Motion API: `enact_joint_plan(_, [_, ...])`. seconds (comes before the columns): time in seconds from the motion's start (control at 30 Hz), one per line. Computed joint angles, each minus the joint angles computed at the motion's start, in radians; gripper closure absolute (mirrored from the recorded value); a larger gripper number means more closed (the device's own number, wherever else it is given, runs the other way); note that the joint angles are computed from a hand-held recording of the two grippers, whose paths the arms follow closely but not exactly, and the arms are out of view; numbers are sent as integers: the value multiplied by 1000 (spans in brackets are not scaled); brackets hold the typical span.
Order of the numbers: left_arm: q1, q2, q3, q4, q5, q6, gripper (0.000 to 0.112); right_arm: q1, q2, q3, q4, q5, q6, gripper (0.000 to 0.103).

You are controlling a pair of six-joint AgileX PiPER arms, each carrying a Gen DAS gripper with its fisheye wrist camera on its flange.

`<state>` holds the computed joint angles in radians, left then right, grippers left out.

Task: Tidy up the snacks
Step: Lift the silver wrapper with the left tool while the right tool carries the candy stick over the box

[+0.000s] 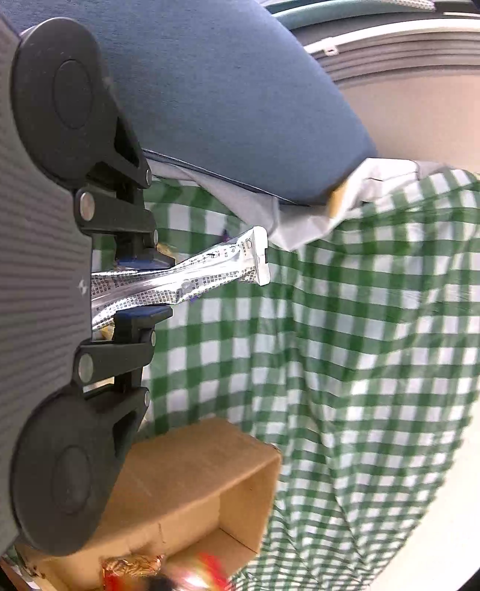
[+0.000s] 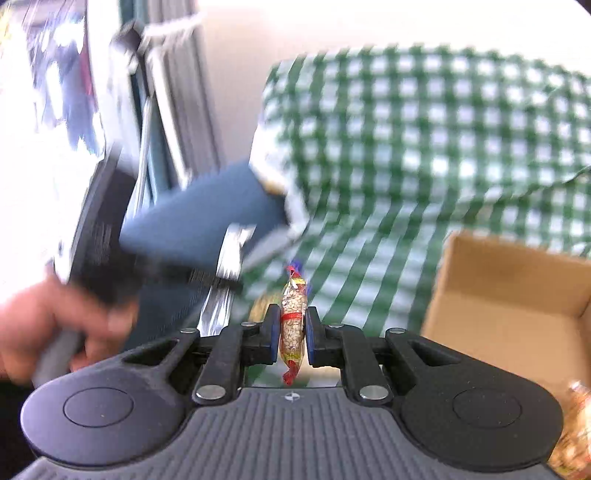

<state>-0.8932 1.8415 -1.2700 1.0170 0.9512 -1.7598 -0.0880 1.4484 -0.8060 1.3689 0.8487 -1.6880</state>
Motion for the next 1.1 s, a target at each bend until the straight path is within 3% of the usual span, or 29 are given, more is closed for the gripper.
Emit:
enact_joint_plan(0.17, [-6, 29, -43, -2, -8, 37, 90, -176, 44, -70, 34, 91, -75, 88])
enact_joint_plan(0.27, [-15, 44, -69, 13, -11, 33, 90, -244, 100, -40, 78, 64, -132, 88])
enact_joint_plan(0.33, [-22, 59, -89, 24, -13, 28, 90, -264, 121, -42, 51, 43, -86, 89])
enact_joint_plan(0.7, [-93, 163, -238, 156, 10, -33, 90, -364, 96, -1, 130, -27, -174, 89])
enact_joint_plan(1.1, [-146, 276, -403, 256, -31, -52, 90, -455, 149, -11, 248, -93, -264, 89])
